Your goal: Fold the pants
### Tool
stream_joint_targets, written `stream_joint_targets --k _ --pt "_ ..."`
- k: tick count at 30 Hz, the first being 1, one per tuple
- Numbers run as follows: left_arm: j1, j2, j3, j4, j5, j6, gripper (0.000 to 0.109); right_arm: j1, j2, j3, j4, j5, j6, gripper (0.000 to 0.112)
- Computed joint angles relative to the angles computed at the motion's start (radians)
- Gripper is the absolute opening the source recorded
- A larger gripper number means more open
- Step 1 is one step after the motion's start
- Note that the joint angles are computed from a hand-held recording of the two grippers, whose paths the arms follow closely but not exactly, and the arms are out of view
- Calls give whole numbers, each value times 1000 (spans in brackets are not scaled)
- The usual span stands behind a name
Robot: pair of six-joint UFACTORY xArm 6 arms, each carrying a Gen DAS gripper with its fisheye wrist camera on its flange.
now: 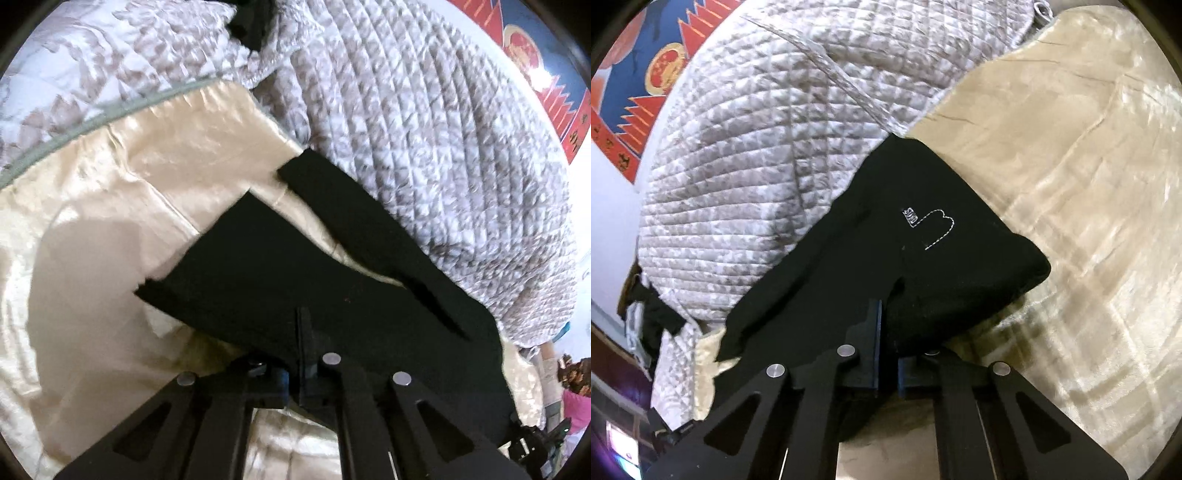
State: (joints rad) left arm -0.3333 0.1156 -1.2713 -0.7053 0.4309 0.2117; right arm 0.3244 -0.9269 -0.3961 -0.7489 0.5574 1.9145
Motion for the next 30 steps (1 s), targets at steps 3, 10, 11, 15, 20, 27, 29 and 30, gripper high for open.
stream_joint_targets --k 3,10,11,15,20,27,29,30 --pt "26 -66 53 -49 32 50 4 37 -43 -4 19 34 6 5" --pt "71 -242 247 -84 70 130 4 333 -202 -9 -3 352 114 3" --pt "71 -247 260 -62 72 118 4 373 -216 -6 -11 395 137 3" --pt "60 -258 284 7 63 66 4 462 -302 73 50 488 231 3" --pt "59 -343 356 -35 25 134 4 557 -282 22 -33 584 284 3" --pt "92 -309 344 99 96 19 10 543 -307 71 73 580 279 3" --pt "99 -328 359 161 74 -46 13 580 -291 50 67 619 299 6" --pt "106 -337 364 204 68 -88 14 608 -288 37 59 651 318 15"
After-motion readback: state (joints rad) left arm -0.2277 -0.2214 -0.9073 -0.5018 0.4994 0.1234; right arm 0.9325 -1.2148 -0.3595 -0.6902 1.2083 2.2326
